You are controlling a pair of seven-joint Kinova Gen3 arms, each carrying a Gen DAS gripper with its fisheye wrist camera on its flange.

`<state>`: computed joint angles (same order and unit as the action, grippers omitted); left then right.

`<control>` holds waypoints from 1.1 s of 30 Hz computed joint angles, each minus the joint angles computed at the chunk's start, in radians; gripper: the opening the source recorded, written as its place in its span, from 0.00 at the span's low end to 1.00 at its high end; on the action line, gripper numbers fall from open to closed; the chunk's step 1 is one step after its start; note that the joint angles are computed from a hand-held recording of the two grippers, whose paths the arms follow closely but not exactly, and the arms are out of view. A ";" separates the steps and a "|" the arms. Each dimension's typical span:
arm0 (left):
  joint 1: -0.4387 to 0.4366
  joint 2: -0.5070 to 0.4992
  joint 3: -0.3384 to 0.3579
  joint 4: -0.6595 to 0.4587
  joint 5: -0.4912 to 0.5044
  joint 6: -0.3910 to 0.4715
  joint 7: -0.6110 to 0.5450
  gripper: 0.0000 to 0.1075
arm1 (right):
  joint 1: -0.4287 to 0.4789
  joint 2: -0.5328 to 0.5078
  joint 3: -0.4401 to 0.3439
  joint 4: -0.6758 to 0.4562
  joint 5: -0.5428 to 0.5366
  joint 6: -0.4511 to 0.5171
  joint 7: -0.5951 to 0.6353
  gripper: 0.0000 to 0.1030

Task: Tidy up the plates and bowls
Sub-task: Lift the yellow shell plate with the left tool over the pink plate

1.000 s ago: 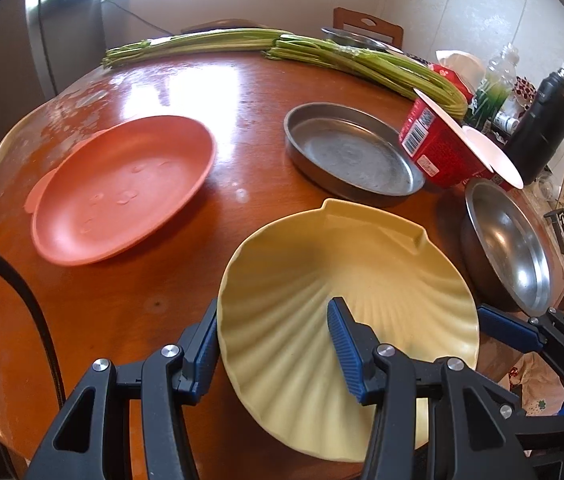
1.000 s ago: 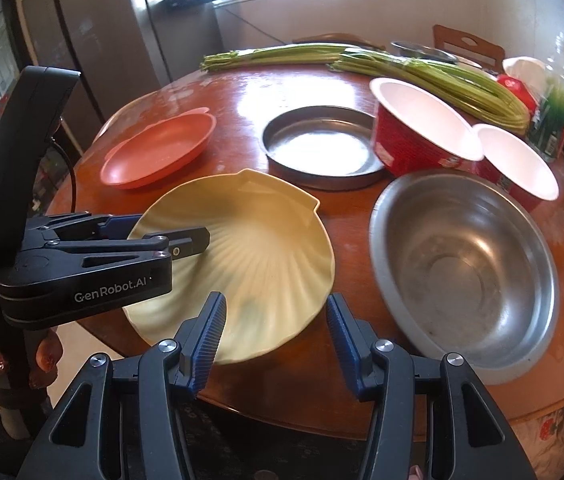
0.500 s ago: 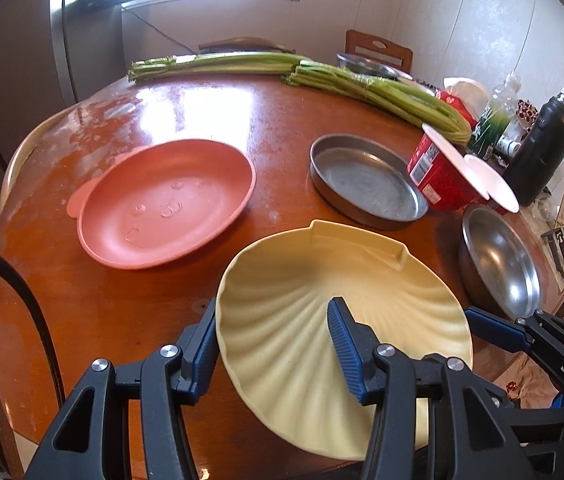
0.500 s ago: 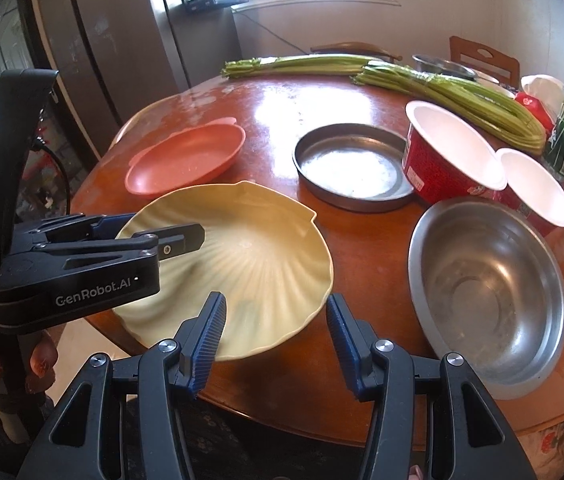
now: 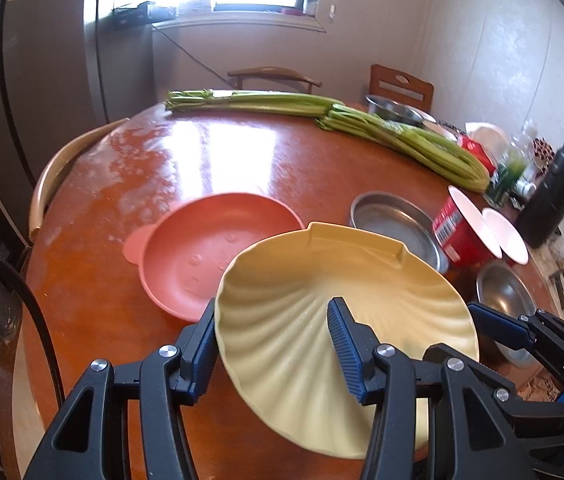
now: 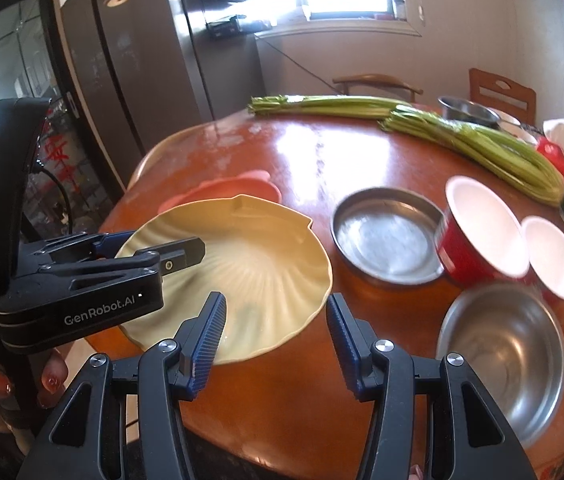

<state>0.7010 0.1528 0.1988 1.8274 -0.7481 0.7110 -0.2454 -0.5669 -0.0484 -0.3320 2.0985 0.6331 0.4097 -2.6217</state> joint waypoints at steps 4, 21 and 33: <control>-0.016 -0.004 -0.013 -0.002 -0.006 0.003 0.005 0.48 | -0.003 0.031 0.024 -0.043 -0.043 -0.022 0.071 0.53; -0.139 0.002 -0.060 0.037 0.030 -0.070 -0.032 0.48 | -0.096 0.227 0.145 -0.248 -0.184 -0.020 0.325 0.54; -0.138 0.029 -0.094 0.054 0.025 -0.101 -0.018 0.48 | -0.151 0.304 0.202 -0.315 -0.251 0.017 0.400 0.54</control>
